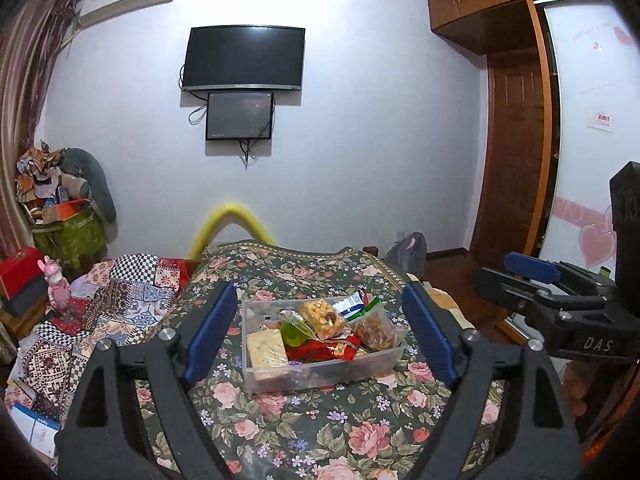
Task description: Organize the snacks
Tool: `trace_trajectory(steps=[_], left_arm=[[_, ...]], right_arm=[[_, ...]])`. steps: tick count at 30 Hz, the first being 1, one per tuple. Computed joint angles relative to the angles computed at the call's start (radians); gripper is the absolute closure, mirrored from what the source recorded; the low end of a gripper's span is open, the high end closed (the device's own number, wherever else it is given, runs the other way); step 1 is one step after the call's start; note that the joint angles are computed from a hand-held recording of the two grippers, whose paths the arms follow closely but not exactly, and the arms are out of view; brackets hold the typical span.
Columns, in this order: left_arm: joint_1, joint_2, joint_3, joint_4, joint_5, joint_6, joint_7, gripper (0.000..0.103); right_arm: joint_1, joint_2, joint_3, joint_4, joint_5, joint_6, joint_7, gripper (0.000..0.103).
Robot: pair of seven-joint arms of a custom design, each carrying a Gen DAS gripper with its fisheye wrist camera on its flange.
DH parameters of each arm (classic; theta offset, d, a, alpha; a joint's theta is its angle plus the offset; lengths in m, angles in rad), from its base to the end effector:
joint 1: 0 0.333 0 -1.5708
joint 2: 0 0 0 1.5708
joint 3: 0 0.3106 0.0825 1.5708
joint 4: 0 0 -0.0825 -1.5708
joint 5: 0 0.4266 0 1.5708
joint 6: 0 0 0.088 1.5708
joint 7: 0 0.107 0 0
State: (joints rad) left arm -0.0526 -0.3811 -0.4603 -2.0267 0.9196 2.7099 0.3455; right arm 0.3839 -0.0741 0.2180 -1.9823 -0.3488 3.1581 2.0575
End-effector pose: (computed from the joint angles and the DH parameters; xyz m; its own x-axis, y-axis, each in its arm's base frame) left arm 0.4386 -0.3291 0.6846 -0.0510 -0.9972 0.0544 -0.2957 -0.0369 -0.9546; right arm 0.4889 0.3783 0.6285 0.5298 -0.8401 -0.1163 -0.3296 -0.0776 -0.9409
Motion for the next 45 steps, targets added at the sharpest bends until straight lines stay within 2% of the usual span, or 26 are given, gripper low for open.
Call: trace_trajectory(steps=[8,9,14,18,23,36,40,45], left_arm=[[0.012,-0.017,-0.013,-0.013,0.022,-0.002,-0.035,0.009],[0.012,-0.02,-0.013,-0.015,0.022,-0.003,-0.036,0.008],[0.011,-0.031,-0.011,-0.029,0.02,0.004,-0.041,0.005],[0.016,-0.036,-0.018,-0.034,0.023,0.002,-0.046,0.003],[0.019,-0.04,-0.022,-0.04,0.019,-0.001,-0.05,0.001],[0.006,-0.036,-0.014,-0.048,-0.027,-0.01,-0.01,0.0],[0.007,-0.03,-0.016,-0.045,-0.023,-0.012,-0.009,0.0],[0.007,-0.028,-0.018,-0.044,-0.009,-0.008,-0.017,0.0]], right_arm=[[-0.103,-0.038,0.076,-0.035,-0.154,0.019,0.166,0.004],[-0.134,-0.04,0.101,-0.031,-0.197,0.019,0.207,0.004],[-0.183,-0.052,0.139,-0.036,-0.292,0.02,0.298,0.0],[-0.175,-0.057,0.129,-0.041,-0.303,0.021,0.308,0.0],[-0.216,-0.063,0.163,-0.037,-0.385,0.014,0.383,0.0],[-0.217,-0.07,0.153,-0.036,-0.465,0.003,0.485,0.0],[-0.242,-0.078,0.171,-0.032,-0.544,-0.005,0.559,0.0],[-0.216,-0.08,0.146,-0.03,-0.567,-0.013,0.575,0.0]])
